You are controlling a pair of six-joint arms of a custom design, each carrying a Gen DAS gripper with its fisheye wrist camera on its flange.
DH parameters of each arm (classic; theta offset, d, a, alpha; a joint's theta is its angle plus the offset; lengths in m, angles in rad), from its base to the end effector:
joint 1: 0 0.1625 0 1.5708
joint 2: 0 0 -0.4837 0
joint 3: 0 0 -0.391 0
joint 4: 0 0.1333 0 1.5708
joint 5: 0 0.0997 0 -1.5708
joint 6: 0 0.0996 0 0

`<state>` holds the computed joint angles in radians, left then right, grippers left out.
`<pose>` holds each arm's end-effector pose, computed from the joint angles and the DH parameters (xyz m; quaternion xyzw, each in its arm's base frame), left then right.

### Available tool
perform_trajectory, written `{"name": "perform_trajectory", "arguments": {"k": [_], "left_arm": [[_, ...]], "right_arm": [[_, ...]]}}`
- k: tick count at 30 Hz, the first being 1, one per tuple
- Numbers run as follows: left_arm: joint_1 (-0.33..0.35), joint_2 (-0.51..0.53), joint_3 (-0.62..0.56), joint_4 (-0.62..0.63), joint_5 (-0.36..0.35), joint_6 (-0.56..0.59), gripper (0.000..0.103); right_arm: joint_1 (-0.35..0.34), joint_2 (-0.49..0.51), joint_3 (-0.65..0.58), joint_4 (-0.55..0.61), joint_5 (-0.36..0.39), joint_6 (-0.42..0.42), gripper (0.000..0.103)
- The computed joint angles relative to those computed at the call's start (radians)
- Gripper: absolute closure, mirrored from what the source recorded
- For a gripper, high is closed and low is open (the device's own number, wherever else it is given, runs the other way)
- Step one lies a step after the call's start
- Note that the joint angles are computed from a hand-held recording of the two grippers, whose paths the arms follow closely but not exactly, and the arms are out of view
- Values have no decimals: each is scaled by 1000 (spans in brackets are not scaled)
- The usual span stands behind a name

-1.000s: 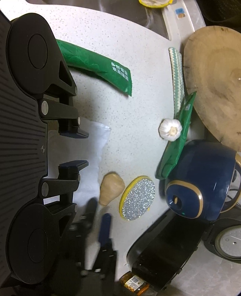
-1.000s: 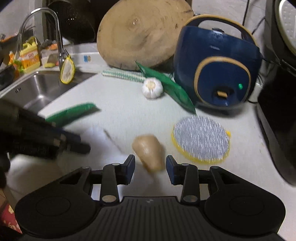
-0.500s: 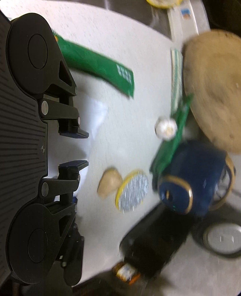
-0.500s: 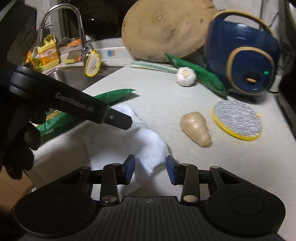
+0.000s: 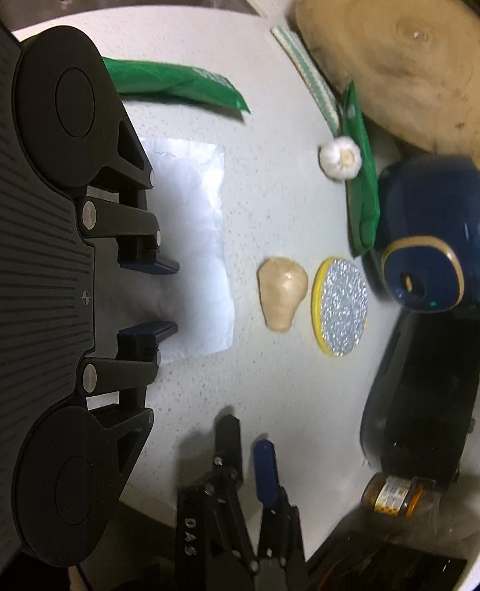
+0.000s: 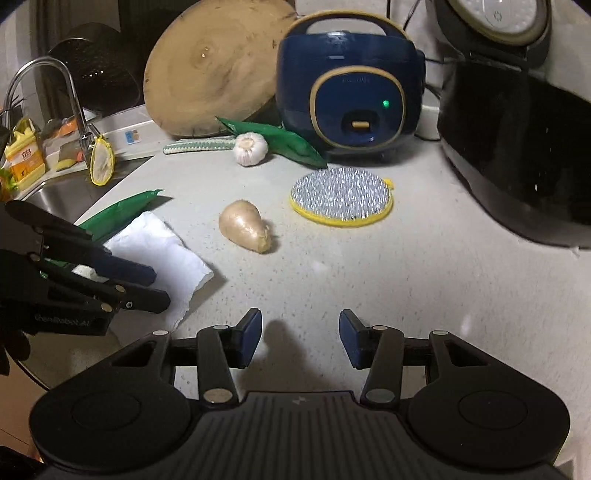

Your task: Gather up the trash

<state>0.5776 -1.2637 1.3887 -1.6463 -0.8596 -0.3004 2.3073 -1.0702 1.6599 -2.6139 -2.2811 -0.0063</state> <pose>-0.4195 -0.5101 0.4945 0.3263 0.8786 -0.1912 0.2917 0.5073 -0.4577 0.3452 0.2587 -0.8797 0.3178 0.2413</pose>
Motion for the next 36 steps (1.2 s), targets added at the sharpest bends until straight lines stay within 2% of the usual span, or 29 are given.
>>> {"name": "perform_trajectory", "arguments": {"k": [1, 4, 6, 7, 9, 11, 16, 19, 22, 27, 29, 30, 32, 33, 34, 35, 36], "left_arm": [[8, 1, -7, -4, -24, 6, 58], [18, 0, -4, -32, -68, 29, 47], [13, -3, 5, -40, -57, 27, 48], [5, -8, 14, -40, -35, 20, 52], [-20, -19, 42, -46, 45, 38, 52], [-31, -17, 49, 4, 112, 36, 50], [-7, -21, 41, -34, 78, 31, 47], [5, -14, 23, -15, 77, -50, 35], [9, -10, 12, 17, 106, -116, 27], [15, 2, -17, 56, 97, -166, 27], [16, 6, -16, 54, 99, -176, 27], [15, 3, -7, 42, 102, -175, 27], [7, -15, 36, -14, 128, -175, 32], [1, -27, 62, -39, 152, -180, 50], [-8, -39, 87, -65, 180, -186, 77], [-11, -43, 95, -71, 191, -197, 85], [-11, -44, 95, -70, 193, -212, 86]], "right_arm": [[-1, -1, 4, -3, 2, 1, 56], [-1, 4, 7, -24, 6, -7, 51], [-1, 7, 8, -33, 12, -6, 50], [-1, 8, 8, -35, 13, -8, 47], [0, 12, 7, -40, 11, -17, 45], [2, 13, 13, -53, 10, -31, 42], [5, 15, 24, -74, 9, -54, 35], [10, 18, 29, -73, 8, -74, 22], [17, 24, 30, -69, -6, -100, 17], [18, 21, 21, -24, 8, -89, 7], [17, 22, 11, 12, 15, -79, 0], [20, 24, 7, 21, 9, -75, 0], [22, 24, -3, 52, 3, -52, 0], [22, 23, -9, 71, 5, -44, 0], [20, 24, -19, 91, 10, -37, 0], [19, 23, -26, 107, 14, -29, 0], [17, 23, -30, 116, 18, -22, 0]]}}
